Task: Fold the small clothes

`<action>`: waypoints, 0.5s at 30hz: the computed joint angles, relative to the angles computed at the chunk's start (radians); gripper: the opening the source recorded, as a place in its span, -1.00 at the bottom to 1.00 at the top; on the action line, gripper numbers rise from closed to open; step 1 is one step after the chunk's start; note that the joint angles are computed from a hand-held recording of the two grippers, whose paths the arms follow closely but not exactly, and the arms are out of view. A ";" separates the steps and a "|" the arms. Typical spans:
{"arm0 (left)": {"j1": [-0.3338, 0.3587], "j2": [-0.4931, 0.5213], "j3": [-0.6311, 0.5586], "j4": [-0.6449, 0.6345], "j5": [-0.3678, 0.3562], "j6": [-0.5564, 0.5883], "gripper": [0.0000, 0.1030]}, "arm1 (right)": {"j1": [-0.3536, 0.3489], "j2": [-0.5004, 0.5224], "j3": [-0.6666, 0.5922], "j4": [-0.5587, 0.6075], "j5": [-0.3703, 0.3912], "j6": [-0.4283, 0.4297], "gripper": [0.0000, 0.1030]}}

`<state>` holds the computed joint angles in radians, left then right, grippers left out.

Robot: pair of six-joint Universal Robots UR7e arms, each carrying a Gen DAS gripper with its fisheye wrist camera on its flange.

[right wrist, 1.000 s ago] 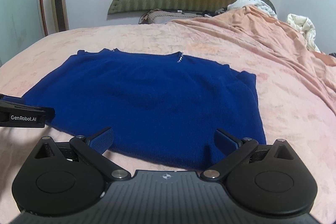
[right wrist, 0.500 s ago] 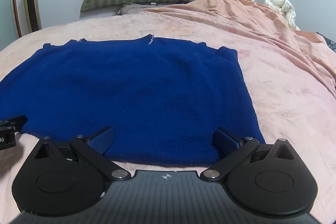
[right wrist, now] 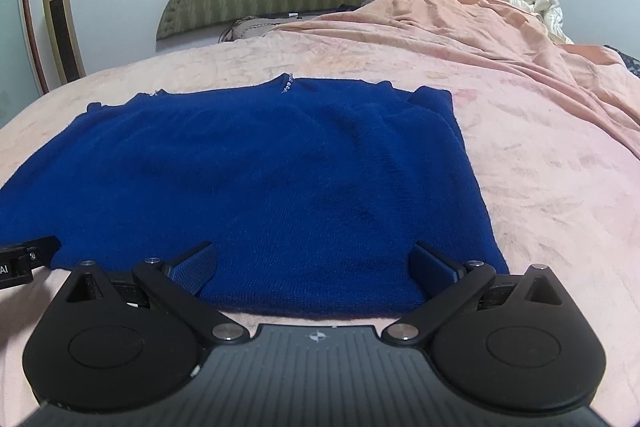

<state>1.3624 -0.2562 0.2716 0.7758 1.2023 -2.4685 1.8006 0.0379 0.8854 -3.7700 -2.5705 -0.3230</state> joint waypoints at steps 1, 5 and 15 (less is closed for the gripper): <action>0.000 0.003 -0.005 0.003 -0.001 0.001 1.00 | 0.000 0.003 -0.007 0.004 -0.004 -0.002 0.99; -0.001 0.000 0.000 -0.002 -0.003 0.003 1.00 | 0.001 0.011 -0.024 0.011 -0.014 -0.011 0.99; -0.003 -0.008 0.019 -0.013 -0.006 0.006 1.00 | 0.001 0.012 -0.026 0.011 -0.015 -0.012 0.98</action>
